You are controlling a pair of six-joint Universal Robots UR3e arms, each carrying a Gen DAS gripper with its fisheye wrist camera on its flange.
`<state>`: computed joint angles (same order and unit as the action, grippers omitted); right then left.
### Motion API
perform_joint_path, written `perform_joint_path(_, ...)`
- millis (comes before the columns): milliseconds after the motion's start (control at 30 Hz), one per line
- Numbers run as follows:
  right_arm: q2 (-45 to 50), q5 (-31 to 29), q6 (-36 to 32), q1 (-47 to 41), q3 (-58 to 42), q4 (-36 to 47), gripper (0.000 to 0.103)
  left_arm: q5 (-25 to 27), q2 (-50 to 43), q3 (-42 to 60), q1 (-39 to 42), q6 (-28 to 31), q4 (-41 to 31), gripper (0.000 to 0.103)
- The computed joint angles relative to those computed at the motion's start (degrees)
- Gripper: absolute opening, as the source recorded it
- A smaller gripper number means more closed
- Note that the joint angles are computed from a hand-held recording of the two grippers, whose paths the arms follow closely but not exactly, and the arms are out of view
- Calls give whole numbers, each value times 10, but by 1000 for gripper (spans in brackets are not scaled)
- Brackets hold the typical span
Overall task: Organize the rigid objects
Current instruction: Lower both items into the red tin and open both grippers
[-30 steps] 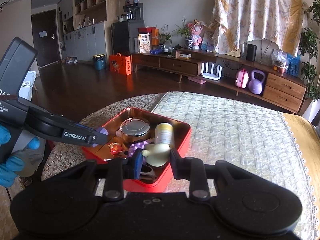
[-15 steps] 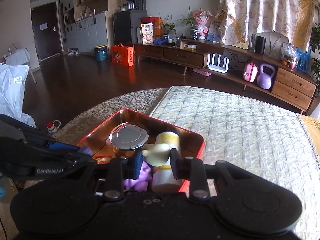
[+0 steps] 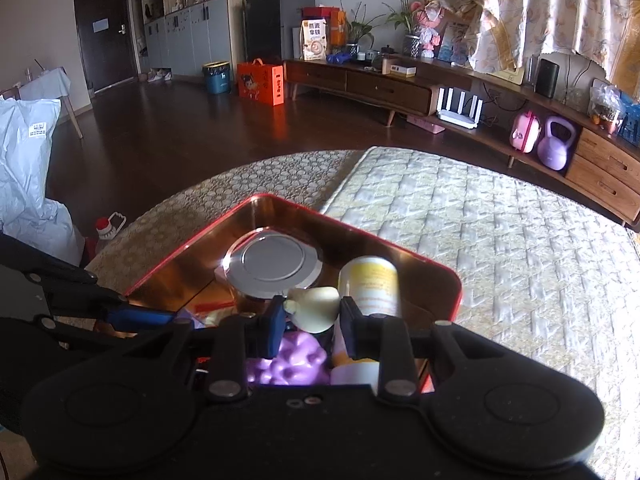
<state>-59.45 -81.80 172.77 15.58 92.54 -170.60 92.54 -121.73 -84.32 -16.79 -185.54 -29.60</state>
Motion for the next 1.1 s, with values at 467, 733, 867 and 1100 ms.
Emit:
perform_joint_path(467,-28,1,22,-4,24,11,33,8,-18,12,-13,-1,5,20)
perform_joint_path(733,-101,31,38,-29,103,-14,42,13,-10,5,-20,-11,2,21)
perform_joint_path(867,-135,45,46,-38,136,-22,44,13,10,-14,-23,-16,11,22)
perform_joint_path(1100,-199,60,50,-48,198,-44,50,23,61,-71,-34,-29,64,70)
